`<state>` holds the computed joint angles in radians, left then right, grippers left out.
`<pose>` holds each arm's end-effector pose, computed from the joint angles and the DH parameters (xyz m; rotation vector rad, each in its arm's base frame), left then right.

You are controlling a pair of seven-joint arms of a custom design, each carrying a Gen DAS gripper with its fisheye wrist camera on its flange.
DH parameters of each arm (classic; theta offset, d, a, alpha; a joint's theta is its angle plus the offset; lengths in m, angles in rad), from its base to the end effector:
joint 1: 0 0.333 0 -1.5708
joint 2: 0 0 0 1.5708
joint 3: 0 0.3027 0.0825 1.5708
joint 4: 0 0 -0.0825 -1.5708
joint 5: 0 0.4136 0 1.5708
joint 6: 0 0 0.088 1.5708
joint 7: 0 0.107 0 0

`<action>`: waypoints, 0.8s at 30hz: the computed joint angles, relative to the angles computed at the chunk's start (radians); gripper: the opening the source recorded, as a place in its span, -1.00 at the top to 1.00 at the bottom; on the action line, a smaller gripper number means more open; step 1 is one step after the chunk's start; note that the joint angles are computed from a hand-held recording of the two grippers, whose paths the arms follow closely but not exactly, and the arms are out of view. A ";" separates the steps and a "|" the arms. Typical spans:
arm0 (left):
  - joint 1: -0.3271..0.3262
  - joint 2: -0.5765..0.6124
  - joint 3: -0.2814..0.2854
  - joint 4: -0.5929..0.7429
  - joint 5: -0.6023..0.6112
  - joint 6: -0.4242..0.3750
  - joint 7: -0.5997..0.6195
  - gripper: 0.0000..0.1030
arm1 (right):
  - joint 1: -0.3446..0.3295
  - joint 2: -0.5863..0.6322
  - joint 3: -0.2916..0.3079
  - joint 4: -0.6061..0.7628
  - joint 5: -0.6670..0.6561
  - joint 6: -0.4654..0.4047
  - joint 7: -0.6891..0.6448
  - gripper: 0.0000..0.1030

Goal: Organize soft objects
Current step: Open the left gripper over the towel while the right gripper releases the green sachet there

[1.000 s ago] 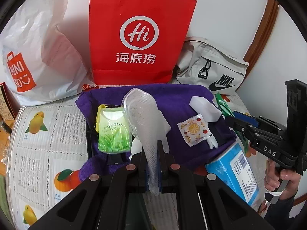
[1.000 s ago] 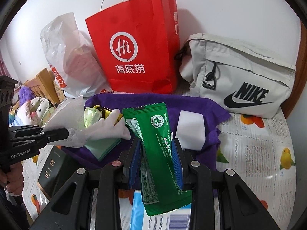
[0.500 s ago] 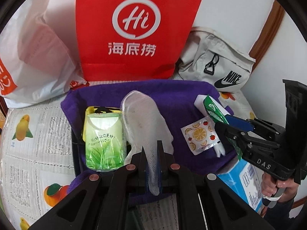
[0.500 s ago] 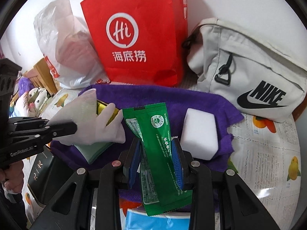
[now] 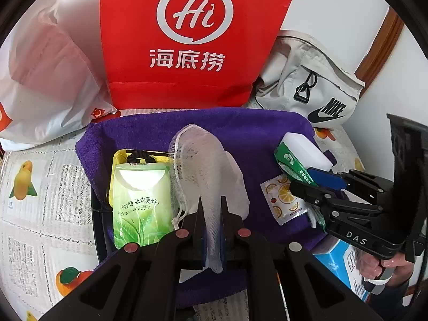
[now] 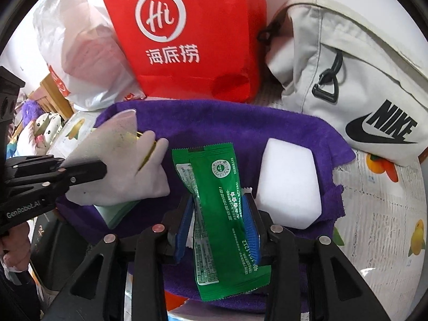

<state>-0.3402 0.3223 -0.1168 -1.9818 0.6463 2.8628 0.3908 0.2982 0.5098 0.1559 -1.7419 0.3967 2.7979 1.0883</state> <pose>0.5799 -0.3180 0.3287 -2.0945 1.7726 -0.7836 0.6616 0.2886 0.3146 -2.2265 1.2354 -0.2272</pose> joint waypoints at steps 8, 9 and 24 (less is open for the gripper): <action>-0.014 -0.037 0.023 -0.024 0.080 -0.023 -0.075 0.26 | -0.014 -0.020 0.020 -0.026 0.033 0.041 -0.024 -0.26; -0.012 -0.043 0.021 -0.028 0.087 -0.031 -0.082 0.15 | -0.011 -0.025 0.018 -0.033 0.033 0.050 -0.024 -0.26; 0.014 -0.213 -0.048 -0.139 0.225 -0.115 -0.243 -0.16 | -0.020 -0.193 0.020 -0.222 0.108 0.102 -0.019 -0.29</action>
